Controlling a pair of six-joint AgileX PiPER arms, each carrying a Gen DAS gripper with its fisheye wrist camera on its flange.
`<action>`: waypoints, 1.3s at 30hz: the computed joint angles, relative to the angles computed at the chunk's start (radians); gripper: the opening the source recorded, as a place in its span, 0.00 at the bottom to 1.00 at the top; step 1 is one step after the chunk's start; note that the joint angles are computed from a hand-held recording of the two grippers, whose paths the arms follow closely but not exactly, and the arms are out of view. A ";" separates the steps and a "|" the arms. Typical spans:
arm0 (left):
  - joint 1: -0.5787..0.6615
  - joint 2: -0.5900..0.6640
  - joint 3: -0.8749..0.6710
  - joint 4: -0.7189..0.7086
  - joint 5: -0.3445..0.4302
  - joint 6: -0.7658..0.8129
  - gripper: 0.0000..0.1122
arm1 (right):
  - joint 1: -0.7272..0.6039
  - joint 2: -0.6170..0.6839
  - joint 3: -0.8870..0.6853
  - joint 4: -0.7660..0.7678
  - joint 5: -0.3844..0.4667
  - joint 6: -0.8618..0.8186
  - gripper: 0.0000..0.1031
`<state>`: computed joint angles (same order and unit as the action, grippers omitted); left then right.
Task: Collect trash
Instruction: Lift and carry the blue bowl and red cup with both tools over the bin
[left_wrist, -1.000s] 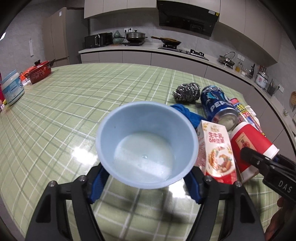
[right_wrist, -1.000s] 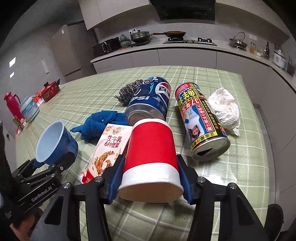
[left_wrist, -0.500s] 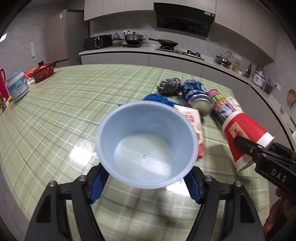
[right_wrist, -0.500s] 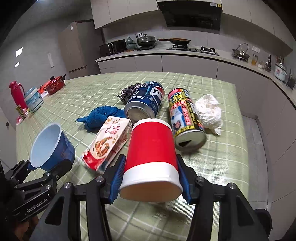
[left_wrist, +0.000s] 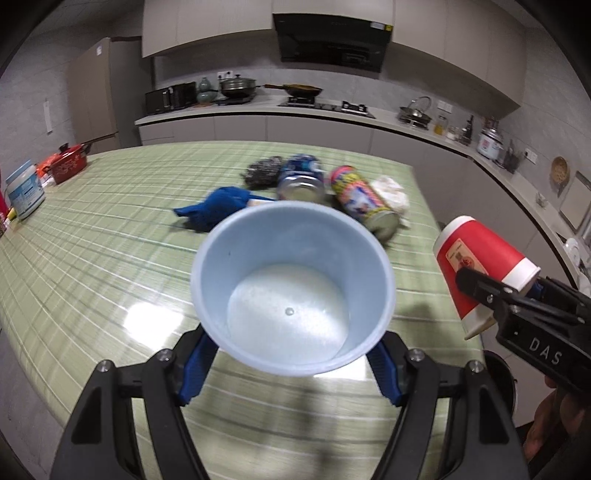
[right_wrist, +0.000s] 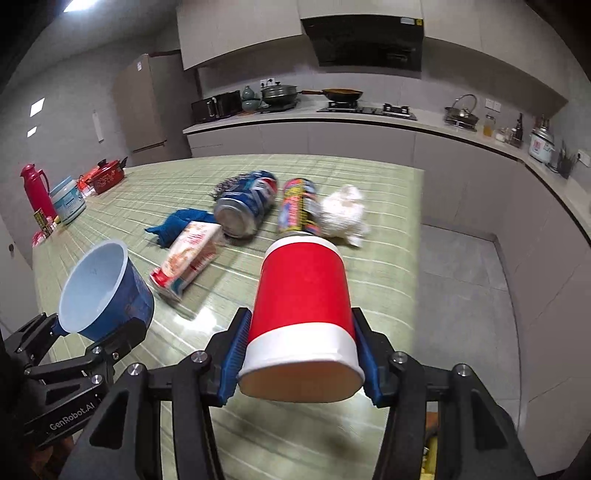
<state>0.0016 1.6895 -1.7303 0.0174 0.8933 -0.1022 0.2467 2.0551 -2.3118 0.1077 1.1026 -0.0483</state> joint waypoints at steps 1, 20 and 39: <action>-0.020 -0.007 0.007 0.012 -0.002 -0.015 0.66 | -0.020 -0.038 0.064 0.008 -0.023 -0.013 0.53; -0.454 0.005 -0.005 0.226 0.031 -0.313 0.66 | -0.444 -0.358 0.537 0.193 -0.115 -0.313 0.53; -0.694 0.211 -0.128 0.248 0.073 -0.415 0.66 | -0.759 -0.336 0.637 0.298 -0.095 -0.538 0.53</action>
<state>-0.6926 1.9010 -1.8588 0.2655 0.9662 -0.5172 -0.5126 1.7193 -1.6748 0.4058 1.0072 -0.5862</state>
